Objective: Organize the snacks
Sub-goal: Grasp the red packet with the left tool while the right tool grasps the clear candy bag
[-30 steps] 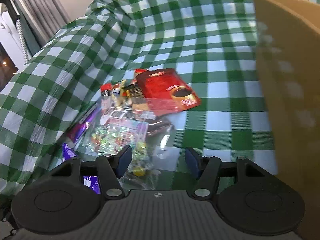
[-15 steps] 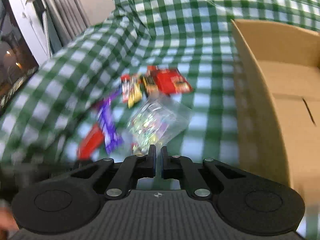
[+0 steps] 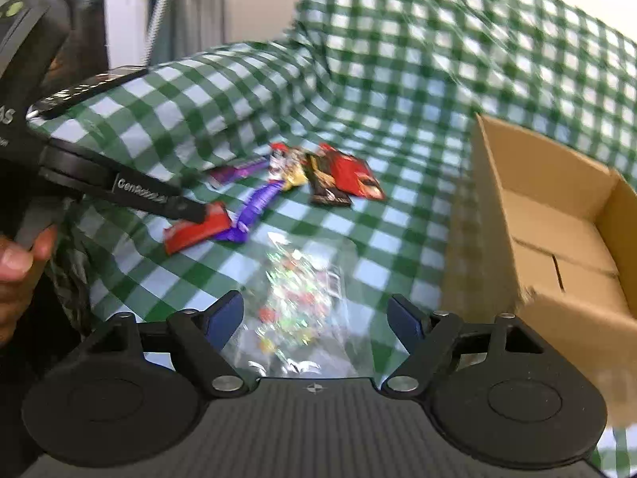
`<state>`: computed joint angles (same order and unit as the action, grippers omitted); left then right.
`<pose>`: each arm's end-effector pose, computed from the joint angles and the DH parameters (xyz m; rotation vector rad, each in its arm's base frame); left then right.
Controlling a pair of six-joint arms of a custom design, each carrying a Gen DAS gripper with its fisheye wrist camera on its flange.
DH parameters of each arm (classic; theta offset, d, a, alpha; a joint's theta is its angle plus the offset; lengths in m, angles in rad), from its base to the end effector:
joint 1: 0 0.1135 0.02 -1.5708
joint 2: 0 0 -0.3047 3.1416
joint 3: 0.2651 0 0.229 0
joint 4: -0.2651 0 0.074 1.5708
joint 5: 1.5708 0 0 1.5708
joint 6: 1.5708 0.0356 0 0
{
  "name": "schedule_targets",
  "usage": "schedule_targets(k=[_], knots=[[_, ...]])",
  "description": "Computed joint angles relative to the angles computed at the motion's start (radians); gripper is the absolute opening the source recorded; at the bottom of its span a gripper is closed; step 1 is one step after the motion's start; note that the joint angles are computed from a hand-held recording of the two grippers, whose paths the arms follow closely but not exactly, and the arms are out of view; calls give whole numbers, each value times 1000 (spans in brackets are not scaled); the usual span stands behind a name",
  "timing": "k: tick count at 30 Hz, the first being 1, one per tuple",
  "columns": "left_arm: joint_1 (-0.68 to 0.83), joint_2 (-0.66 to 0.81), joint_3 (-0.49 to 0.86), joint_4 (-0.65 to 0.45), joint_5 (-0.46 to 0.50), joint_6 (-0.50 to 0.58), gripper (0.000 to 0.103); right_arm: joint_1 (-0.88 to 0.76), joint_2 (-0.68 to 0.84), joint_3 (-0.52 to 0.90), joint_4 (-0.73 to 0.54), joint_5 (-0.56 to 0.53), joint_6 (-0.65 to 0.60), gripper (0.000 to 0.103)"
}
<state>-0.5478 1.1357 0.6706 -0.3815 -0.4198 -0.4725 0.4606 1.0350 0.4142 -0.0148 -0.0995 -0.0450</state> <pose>0.1668 -0.0848 0.2645 -0.0996 2.3219 0.0022 0.1482 0.0775 0.2308 -0.6101 2.1385 0.3399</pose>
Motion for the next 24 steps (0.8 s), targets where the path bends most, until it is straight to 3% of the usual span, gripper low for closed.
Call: schedule_targets(k=[2, 8, 13, 18, 24], knots=[[72, 25, -19, 39, 67, -19, 67, 13, 69, -17, 62, -2, -8, 87], [95, 145, -47, 121, 24, -96, 67, -4, 260, -21, 181, 8, 31, 87], [146, 206, -36, 100, 35, -107, 85, -59, 345, 22, 189, -48, 77, 87], [143, 247, -30, 99, 2, -117, 86, -88, 449, 46, 218, -106, 129, 93], [127, 278, -33, 112, 2, -85, 88, -85, 457, 63, 194, -141, 125, 95]])
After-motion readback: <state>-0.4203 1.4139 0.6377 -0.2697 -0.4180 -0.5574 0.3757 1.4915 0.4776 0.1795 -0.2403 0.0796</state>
